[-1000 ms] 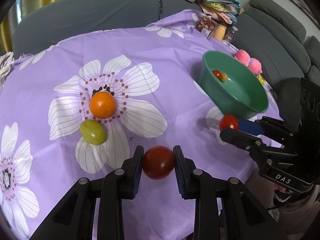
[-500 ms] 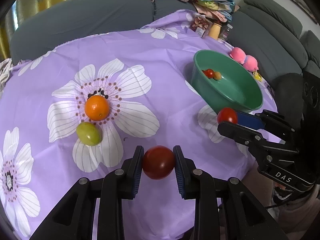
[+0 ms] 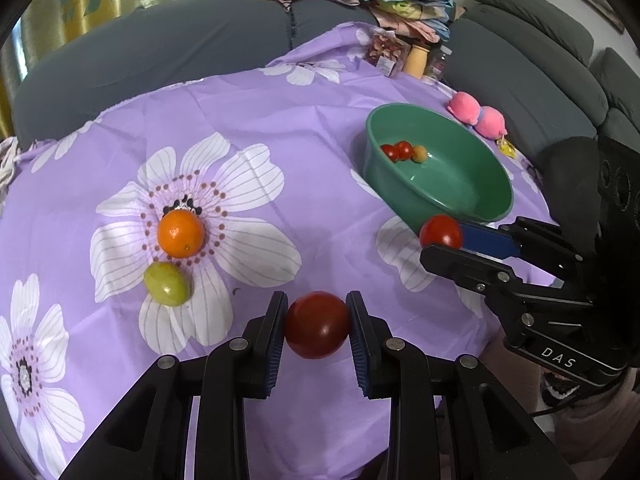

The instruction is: Organize fruits

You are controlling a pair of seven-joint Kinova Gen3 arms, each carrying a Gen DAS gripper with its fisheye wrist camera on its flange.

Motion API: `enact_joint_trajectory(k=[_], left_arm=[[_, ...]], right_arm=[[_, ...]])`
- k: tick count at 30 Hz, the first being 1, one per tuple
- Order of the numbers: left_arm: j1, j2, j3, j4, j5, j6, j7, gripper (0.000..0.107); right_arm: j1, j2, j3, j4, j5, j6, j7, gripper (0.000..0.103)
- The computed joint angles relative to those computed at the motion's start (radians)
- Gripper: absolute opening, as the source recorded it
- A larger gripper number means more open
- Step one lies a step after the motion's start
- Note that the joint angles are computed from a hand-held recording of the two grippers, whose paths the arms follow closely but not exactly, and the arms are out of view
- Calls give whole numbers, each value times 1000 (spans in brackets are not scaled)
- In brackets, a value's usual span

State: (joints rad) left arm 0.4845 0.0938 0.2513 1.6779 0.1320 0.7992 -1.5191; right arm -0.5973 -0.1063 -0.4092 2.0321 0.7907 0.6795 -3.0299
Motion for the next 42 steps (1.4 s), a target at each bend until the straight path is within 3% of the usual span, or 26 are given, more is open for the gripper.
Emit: enact_joint_trajectory(k=[16,42], left_arm=[[27,15,9,-43,-24,7,-1,30],[122,128,18,-219,-100,66,-22,30]], right_arm=[[27,-35,-15,26,18,0,-30,29],[173,-126,-60,109,21,-36,-83,29]])
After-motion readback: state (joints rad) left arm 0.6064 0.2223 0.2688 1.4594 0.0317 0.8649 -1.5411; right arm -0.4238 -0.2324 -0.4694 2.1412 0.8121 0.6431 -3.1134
